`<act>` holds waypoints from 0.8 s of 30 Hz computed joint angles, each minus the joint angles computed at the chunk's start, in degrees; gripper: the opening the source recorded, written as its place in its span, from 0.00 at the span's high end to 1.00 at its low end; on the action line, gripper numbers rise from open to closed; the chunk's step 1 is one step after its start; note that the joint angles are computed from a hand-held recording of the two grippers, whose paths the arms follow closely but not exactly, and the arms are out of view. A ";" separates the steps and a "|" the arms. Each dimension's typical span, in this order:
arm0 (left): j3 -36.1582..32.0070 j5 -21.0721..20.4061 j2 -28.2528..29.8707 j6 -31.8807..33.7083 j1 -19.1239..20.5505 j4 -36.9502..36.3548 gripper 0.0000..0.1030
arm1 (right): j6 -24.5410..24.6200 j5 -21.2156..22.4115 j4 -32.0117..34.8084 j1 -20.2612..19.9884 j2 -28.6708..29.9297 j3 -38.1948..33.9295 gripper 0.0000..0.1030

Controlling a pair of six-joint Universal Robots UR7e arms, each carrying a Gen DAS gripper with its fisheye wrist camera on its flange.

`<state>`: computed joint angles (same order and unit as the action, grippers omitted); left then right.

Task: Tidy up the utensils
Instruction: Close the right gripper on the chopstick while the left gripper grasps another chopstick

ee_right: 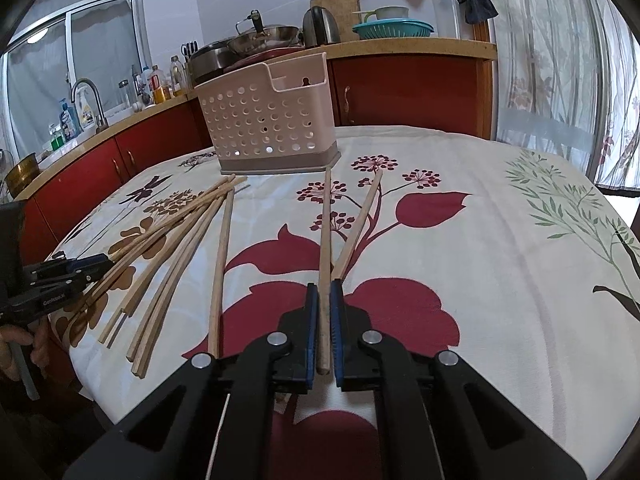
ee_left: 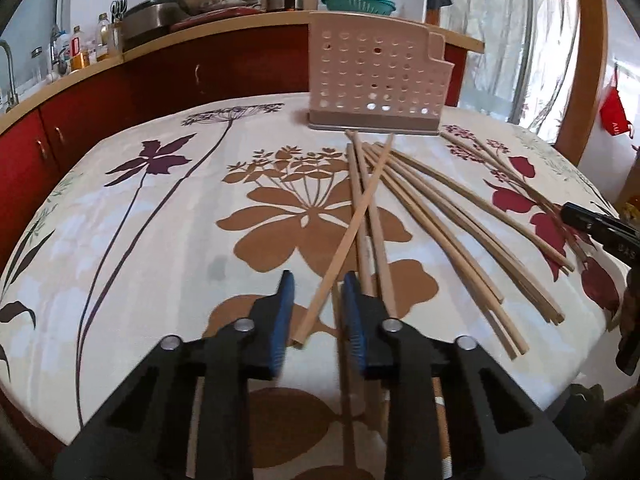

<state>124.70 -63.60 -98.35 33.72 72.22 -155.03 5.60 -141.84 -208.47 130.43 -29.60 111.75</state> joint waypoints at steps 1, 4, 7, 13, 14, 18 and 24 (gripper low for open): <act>0.20 -0.20 -0.07 0.27 -0.01 -0.26 0.78 | 0.12 0.07 0.01 0.00 0.02 -0.01 0.93; 0.22 -1.93 -0.41 -0.08 0.38 0.48 0.82 | 0.13 0.11 -0.31 0.06 0.26 -0.20 0.93; 0.24 -2.65 -0.47 -0.33 0.61 0.43 0.85 | -0.13 0.11 -0.92 0.07 0.47 -0.21 0.93; 0.55 -4.10 -0.88 -1.07 1.11 0.20 0.93 | -0.51 -0.34 -2.28 0.26 0.73 -0.10 0.93; 0.58 -3.95 -0.90 -1.20 1.07 0.07 0.94 | -0.60 -0.46 -2.49 0.34 0.79 -0.13 0.93; 0.67 -3.65 -1.22 -1.33 0.81 -0.66 0.94 | -1.52 -1.20 -3.54 0.92 1.02 -0.55 0.93; 1.41 -2.04 -2.69 -0.55 -1.13 -2.18 0.94 | -3.15 -2.65 -4.70 2.22 1.09 -1.44 0.93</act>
<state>126.11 -65.64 -101.04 33.17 71.08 -157.21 2.45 -144.49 -213.18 132.65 -28.52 110.30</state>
